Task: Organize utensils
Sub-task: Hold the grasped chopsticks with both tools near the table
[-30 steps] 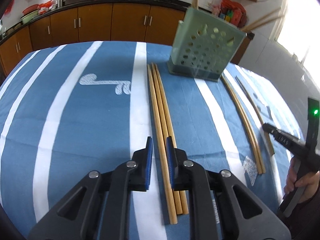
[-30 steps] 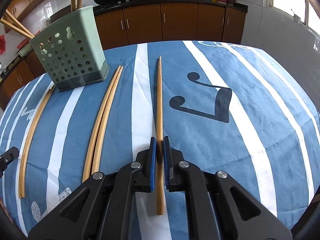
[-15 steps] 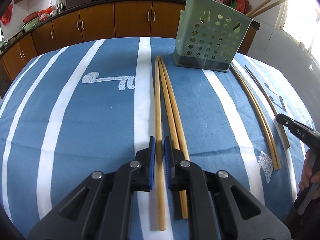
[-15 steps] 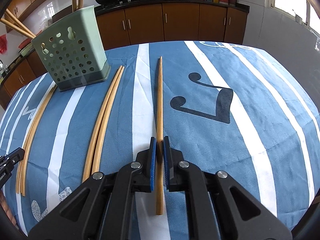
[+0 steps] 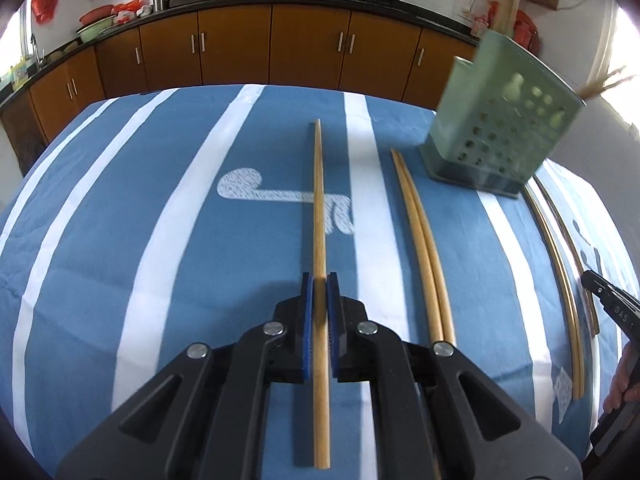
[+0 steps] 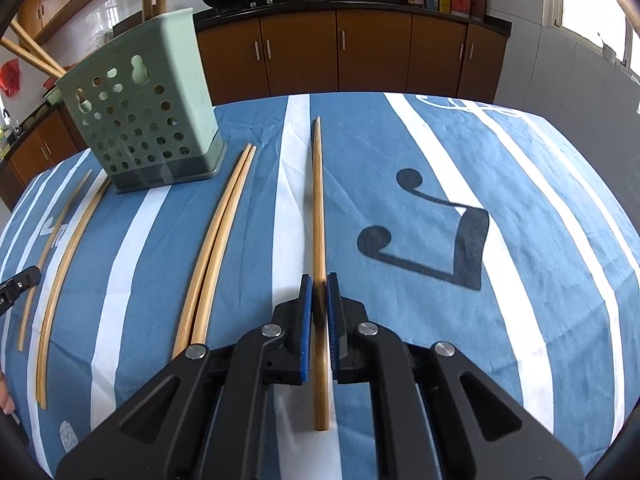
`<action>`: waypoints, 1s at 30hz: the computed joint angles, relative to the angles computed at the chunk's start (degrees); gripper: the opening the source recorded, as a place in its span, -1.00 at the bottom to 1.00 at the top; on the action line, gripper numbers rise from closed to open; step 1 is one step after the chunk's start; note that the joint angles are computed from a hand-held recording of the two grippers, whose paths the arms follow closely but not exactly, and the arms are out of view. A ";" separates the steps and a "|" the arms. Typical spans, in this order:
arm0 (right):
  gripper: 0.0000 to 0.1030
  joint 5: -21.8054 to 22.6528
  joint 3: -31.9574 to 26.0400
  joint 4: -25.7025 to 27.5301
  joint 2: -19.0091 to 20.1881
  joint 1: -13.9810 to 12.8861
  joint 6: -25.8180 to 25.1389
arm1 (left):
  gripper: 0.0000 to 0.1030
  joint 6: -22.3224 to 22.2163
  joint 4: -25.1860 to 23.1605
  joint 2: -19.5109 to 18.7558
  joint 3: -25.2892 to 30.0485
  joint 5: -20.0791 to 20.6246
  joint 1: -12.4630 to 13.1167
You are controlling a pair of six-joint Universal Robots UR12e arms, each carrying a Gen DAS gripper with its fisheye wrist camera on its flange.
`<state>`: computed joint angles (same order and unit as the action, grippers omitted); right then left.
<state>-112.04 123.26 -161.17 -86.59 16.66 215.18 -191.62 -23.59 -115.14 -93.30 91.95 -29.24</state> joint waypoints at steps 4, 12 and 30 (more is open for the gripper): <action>-0.84 0.45 -0.03 -0.67 0.21 -0.78 0.13 | -0.82 0.67 1.42 0.01 -0.51 -0.18 0.16; -0.84 0.89 0.19 -0.99 0.05 -0.98 0.24 | -0.81 0.62 1.25 -0.12 -0.33 -0.06 0.13; -0.83 0.98 0.06 -1.13 0.22 -0.85 0.67 | -0.81 0.11 1.90 -0.16 -0.54 -0.65 0.28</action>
<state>-111.06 123.32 -162.30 -86.37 15.81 215.85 -191.52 -21.68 -115.30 -93.84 91.30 -28.96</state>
